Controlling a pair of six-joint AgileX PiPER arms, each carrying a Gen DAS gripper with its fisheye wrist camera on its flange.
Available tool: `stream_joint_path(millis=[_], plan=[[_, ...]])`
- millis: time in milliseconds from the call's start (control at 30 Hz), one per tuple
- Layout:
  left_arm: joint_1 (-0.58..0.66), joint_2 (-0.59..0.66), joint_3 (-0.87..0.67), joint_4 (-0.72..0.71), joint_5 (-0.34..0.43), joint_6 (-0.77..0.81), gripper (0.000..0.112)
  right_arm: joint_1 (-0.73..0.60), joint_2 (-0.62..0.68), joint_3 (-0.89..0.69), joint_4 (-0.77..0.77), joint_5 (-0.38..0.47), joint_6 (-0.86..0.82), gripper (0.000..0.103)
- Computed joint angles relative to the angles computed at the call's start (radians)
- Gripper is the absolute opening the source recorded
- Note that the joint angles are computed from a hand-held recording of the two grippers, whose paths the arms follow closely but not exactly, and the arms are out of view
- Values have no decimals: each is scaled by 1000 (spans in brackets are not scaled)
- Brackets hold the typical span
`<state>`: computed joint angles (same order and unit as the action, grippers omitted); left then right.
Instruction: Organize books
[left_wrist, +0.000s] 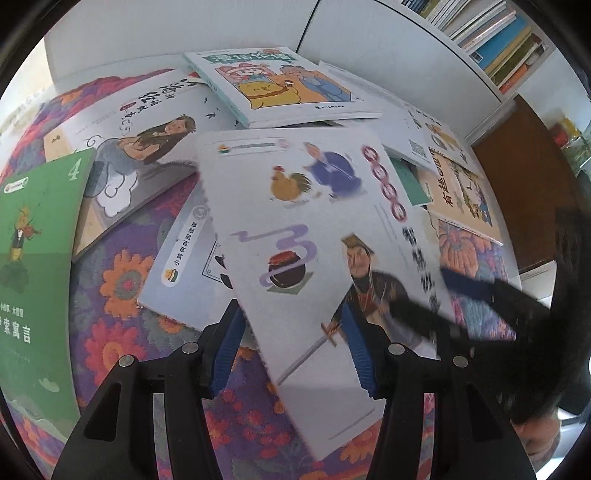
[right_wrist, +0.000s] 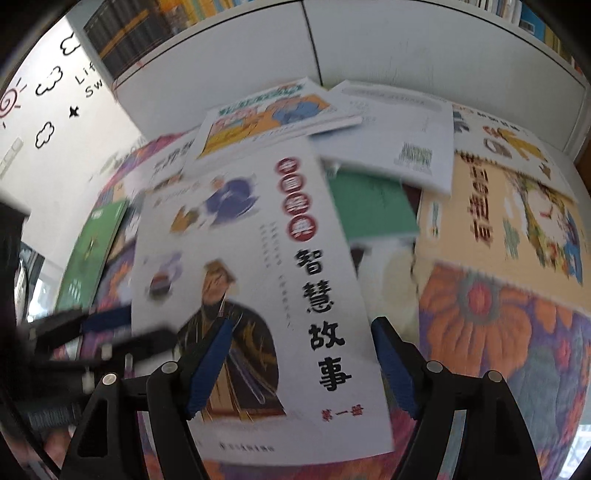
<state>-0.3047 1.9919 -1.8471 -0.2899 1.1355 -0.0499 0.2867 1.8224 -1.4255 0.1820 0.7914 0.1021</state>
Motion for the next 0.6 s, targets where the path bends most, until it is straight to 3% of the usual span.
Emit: stream_joint_path(millis=[233, 433, 533, 600], plan=[[-33, -7, 6, -27, 32, 69, 51, 10, -159, 241, 71, -24, -66, 77], [-59, -14, 24, -50, 28, 121, 51, -160, -250, 396, 402, -7, -357, 77], [-33, -15, 41, -104, 14, 140, 51, -279, -223, 437, 645, 21, -556, 75], [-13, -11, 45, -148, 13, 158, 50, -315, -189, 422, 724, 42, -616, 75]])
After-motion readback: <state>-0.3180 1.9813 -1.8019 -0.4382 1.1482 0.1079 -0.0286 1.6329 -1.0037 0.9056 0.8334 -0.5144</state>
